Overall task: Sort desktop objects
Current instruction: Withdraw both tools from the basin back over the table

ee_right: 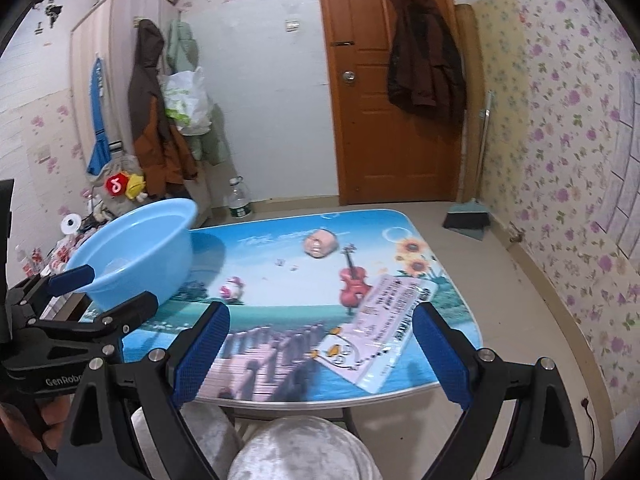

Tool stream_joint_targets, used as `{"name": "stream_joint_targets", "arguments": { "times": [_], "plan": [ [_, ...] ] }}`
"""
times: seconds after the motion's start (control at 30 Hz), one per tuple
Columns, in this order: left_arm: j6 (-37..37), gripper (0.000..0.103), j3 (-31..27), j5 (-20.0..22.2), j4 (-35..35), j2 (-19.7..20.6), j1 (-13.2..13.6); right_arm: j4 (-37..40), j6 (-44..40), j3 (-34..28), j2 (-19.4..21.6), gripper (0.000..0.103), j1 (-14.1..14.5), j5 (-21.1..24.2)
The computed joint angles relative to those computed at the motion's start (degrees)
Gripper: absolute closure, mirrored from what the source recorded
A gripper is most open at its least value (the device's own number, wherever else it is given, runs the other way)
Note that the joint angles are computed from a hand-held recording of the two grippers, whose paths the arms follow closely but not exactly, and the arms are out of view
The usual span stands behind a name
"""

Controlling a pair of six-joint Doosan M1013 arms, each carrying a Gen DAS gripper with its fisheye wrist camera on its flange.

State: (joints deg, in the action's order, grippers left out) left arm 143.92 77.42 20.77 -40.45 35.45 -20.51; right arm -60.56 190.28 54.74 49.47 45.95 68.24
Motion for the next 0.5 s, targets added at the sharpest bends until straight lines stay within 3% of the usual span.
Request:
{"name": "stream_joint_targets", "arguments": {
  "times": [0.23,0.5],
  "plan": [
    [-2.08,0.000,-1.81,1.15,3.36,1.65,-1.51,1.16,1.16,2.31,-0.75,0.009,-1.02,-1.22],
    [-11.79,0.000,-7.61,5.27,11.23,5.54,-2.66,0.57,-1.51,2.10,-0.75,0.009,-2.41,-0.63]
  ]
}}
